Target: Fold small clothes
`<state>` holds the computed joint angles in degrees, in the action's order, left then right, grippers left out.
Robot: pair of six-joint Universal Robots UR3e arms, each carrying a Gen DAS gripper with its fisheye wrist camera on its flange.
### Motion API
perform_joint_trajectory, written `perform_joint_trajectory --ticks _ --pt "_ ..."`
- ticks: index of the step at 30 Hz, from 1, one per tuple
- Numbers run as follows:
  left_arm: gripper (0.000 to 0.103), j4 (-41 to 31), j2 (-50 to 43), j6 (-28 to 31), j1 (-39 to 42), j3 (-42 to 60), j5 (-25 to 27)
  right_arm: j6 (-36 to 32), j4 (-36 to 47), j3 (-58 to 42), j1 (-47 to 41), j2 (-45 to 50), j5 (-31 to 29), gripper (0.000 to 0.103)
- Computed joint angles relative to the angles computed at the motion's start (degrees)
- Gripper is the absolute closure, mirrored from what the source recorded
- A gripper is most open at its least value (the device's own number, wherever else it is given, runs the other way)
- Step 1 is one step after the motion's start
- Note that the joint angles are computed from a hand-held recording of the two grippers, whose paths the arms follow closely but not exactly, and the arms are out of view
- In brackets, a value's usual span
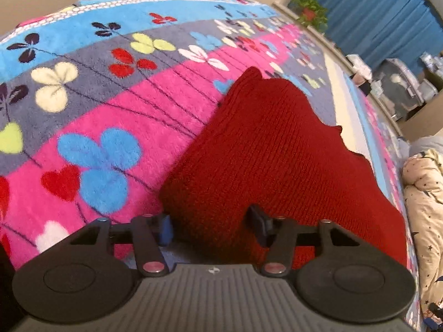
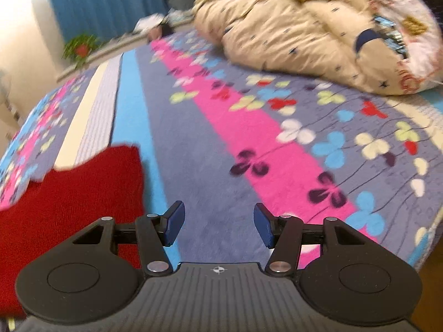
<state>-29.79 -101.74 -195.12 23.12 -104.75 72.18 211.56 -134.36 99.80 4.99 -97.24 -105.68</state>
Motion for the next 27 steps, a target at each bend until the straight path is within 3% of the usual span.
perform_joint_trajectory --ticks 1,3,5,9,13,18,20,23,25,26,27 --pt "0.051 -0.99 0.24 -0.58 -0.45 0.69 0.62 0.45 -0.71 0.2 0.02 -0.26 -1.38 0.046" --pt "0.075 -0.85 0.58 -1.2 -1.68 1.67 2.05 1.52 -2.02 0.95 -0.08 -0.91 -3.58 0.046" --pt "0.083 0.61 0.76 -1.24 -4.11 3.21 5.11 2.88 -2.96 1.85 -0.49 -1.65 -5.13 0.046" --pt "0.085 -1.55 -1.27 -0.17 -13.7 14.06 14.86 5.5 -4.11 3.46 -1.21 -3.14 -8.54 0.046" --pt "0.085 2.95 -8.59 11.07 -29.36 27.92 23.54 6.34 -7.2 5.32 -0.56 -4.02 -13.74 0.046" --pt "0.085 6.05 -19.77 25.82 -46.58 37.75 21.63 5.52 -13.77 9.41 -0.83 -5.68 -18.34 0.046" --pt "0.085 3.38 -24.01 28.36 -50.47 40.15 19.06 4.93 -15.73 11.23 -1.73 -6.88 -17.77 0.046" --pt "0.077 -4.95 -30.67 31.39 -53.48 45.23 14.92 3.79 -16.85 13.1 -3.13 -8.31 -15.17 0.046" --pt "0.057 0.49 -30.53 32.42 -54.14 41.19 15.11 2.74 -17.36 14.27 -4.49 -9.45 -10.85 0.046" --pt "0.038 0.99 -28.73 32.78 -53.16 39.2 12.2 2.19 -17.51 14.9 -5.4 -10.09 -7.73 0.046" --pt "0.028 0.58 -26.75 32.55 -51.37 37.42 8.1 1.32 -17.7 15.73 -6.99 -10.98 -3.15 0.045"
